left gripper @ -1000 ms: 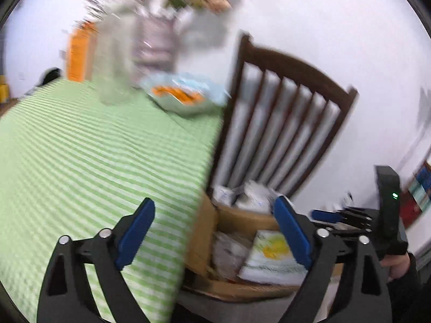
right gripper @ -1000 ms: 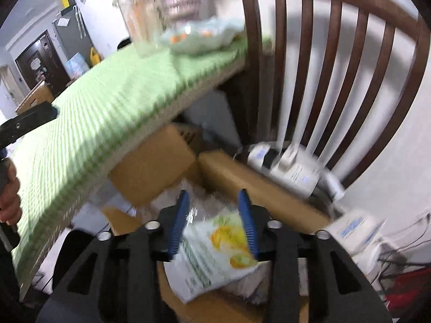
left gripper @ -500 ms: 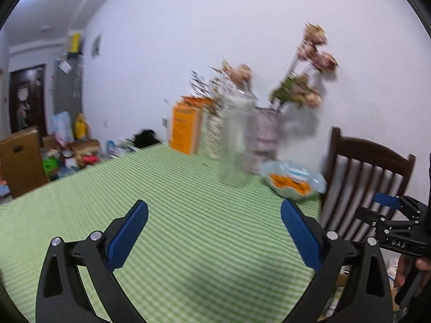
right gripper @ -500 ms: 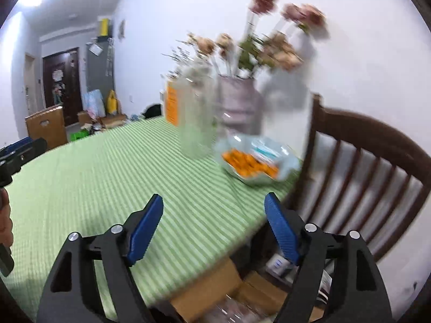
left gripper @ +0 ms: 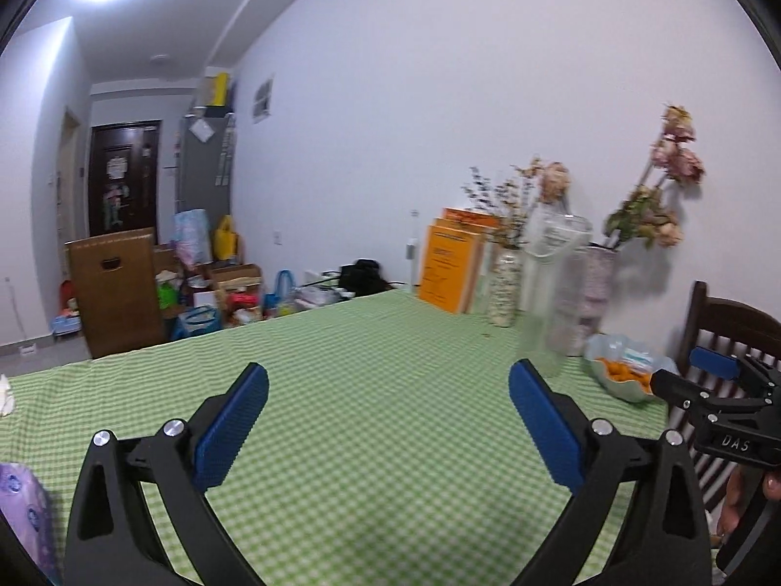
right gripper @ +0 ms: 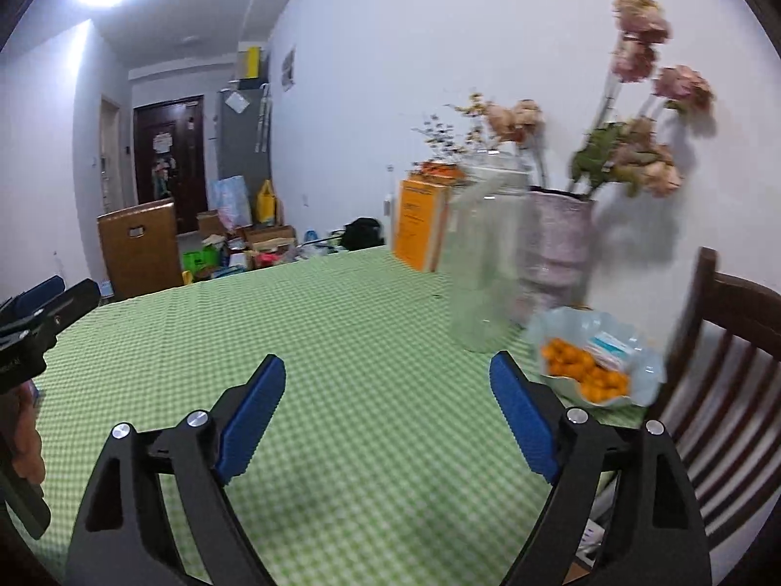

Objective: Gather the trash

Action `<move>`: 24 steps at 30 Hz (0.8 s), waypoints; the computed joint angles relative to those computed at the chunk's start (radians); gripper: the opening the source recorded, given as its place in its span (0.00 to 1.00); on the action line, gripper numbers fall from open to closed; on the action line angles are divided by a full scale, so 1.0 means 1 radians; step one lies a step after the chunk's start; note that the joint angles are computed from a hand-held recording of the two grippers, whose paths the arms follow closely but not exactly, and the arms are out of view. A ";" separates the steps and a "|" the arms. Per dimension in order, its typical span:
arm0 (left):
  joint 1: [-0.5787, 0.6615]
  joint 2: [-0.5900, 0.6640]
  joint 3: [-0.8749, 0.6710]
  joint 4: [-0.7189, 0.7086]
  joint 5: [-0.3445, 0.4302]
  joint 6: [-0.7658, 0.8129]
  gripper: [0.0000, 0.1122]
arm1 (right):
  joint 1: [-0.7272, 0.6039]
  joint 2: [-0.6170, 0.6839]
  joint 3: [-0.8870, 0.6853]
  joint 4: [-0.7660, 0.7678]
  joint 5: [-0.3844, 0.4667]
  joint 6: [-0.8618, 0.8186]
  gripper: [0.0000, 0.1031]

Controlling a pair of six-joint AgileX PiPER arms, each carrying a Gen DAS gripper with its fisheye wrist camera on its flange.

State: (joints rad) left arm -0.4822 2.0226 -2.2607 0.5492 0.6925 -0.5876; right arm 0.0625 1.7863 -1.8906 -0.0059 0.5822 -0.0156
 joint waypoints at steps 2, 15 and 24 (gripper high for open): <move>0.013 -0.027 0.051 0.051 -0.005 -0.041 0.85 | 0.036 0.031 -0.043 -0.028 0.019 0.028 0.80; 0.034 -0.340 0.531 0.359 -0.012 -0.363 0.85 | 0.263 0.061 -0.044 -0.258 -0.012 0.219 0.80; -0.020 -0.562 0.841 0.489 -0.034 -0.585 0.85 | 0.344 -0.101 0.219 -0.477 -0.143 0.459 0.80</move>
